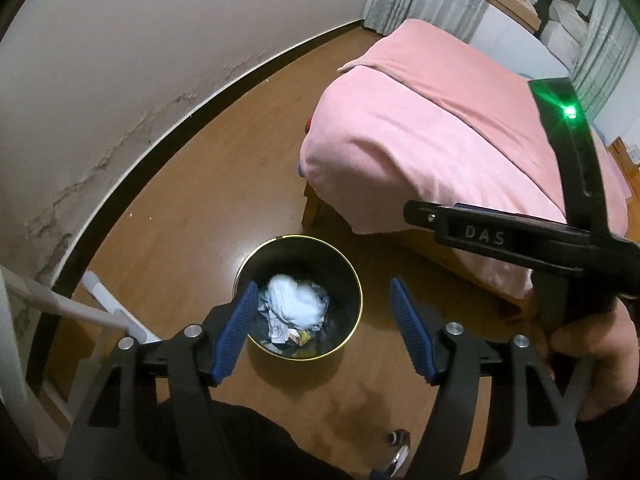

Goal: Collect trash
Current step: 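Move both tools back over the desk toward the yellow stick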

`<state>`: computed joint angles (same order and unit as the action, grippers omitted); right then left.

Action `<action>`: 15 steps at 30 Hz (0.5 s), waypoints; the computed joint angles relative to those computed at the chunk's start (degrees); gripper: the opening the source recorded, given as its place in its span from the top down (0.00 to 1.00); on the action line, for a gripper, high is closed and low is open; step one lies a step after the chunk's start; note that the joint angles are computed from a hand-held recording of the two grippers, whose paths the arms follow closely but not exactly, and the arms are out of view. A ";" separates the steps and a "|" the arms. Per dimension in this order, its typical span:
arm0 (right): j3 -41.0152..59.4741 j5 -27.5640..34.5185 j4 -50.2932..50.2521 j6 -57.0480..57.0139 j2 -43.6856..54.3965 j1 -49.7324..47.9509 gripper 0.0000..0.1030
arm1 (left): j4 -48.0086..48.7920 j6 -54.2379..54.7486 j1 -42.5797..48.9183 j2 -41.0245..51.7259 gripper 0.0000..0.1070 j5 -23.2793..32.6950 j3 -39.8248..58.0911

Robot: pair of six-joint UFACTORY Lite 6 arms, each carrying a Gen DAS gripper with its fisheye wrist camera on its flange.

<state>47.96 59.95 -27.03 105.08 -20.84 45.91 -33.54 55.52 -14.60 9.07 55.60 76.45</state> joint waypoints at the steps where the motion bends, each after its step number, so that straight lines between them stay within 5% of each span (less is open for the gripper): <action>1: -0.03 0.31 -0.09 0.43 -0.20 0.38 0.39 | -0.05 0.34 0.07 -0.70 0.36 0.43 -0.12; 8: 4.21 3.51 -1.36 1.45 2.57 4.12 0.37 | -0.41 0.94 4.71 -6.68 0.23 7.12 2.74; 15: 23.75 12.67 -6.74 -1.33 13.32 10.99 0.31 | -7.96 9.76 28.94 -2.22 0.14 22.59 21.97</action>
<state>71.71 72.62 -33.77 103.76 -7.52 56.91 -41.50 65.27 14.34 6.85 78.18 98.42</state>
